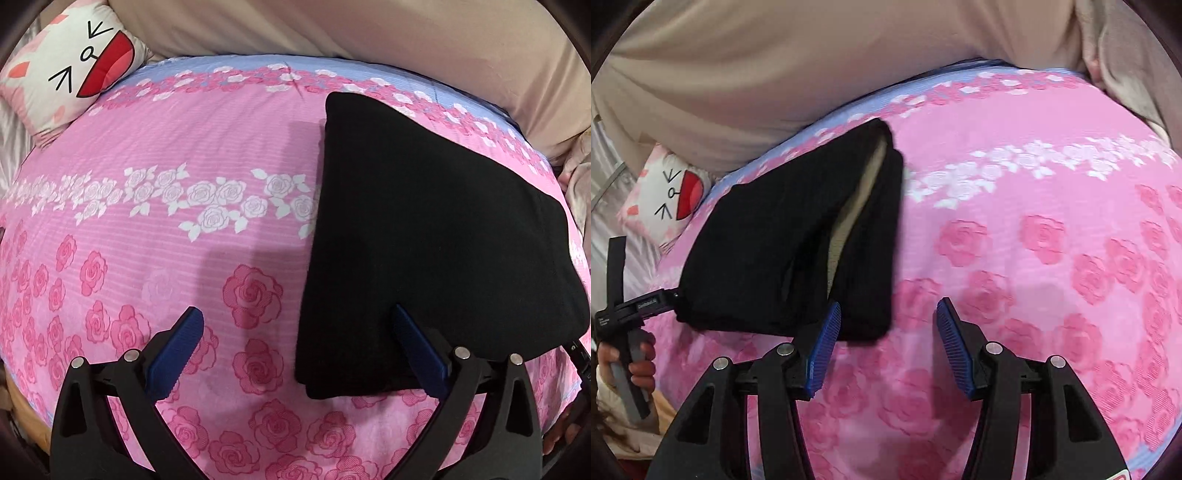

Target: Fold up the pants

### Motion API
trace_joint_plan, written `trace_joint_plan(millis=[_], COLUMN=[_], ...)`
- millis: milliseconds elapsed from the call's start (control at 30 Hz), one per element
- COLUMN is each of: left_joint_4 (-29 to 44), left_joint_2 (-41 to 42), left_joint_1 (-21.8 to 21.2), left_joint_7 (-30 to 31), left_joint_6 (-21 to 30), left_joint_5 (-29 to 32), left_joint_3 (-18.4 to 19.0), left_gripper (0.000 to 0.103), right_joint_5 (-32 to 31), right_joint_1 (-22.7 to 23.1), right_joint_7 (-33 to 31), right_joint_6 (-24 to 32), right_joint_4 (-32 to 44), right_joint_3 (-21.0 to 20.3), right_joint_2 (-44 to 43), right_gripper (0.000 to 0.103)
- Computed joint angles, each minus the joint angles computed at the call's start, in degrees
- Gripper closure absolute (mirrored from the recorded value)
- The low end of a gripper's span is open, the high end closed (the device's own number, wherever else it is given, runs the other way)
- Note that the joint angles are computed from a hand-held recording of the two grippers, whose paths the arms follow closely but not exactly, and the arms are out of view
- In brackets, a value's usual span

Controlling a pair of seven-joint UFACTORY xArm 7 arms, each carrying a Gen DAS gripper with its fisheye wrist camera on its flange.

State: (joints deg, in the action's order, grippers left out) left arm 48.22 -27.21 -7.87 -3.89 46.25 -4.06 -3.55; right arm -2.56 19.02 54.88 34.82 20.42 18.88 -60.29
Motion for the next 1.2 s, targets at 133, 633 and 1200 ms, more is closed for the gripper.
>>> trace_joint_plan(millis=[133, 633, 1200], left_joint_4=[0.57, 1.26, 33.16], left_joint_2=[0.11, -2.24, 34.06], left_joint_1=[0.39, -2.00, -2.28], left_joint_7=[-1.52, 1.88, -23.45], left_joint_6=[0.43, -0.76, -2.43], left_joint_5=[1.10, -3.14, 23.64], left_joint_3=[-0.84, 2.20, 1.07], left_gripper=[0.005, 0.005, 0.022], right_joint_5=[-0.02, 2.73, -0.78], right_joint_1=[-0.11, -3.66, -8.72], right_joint_7=[-2.72, -1.37, -18.11], right_joint_6=[-8.40, -0.69, -19.82], right_joint_4=[1.13, -1.17, 19.56], right_joint_3=[-1.54, -6.48, -5.58], right_joint_2=[7.35, -9.00, 26.50], right_gripper=[0.082, 0.055, 0.077])
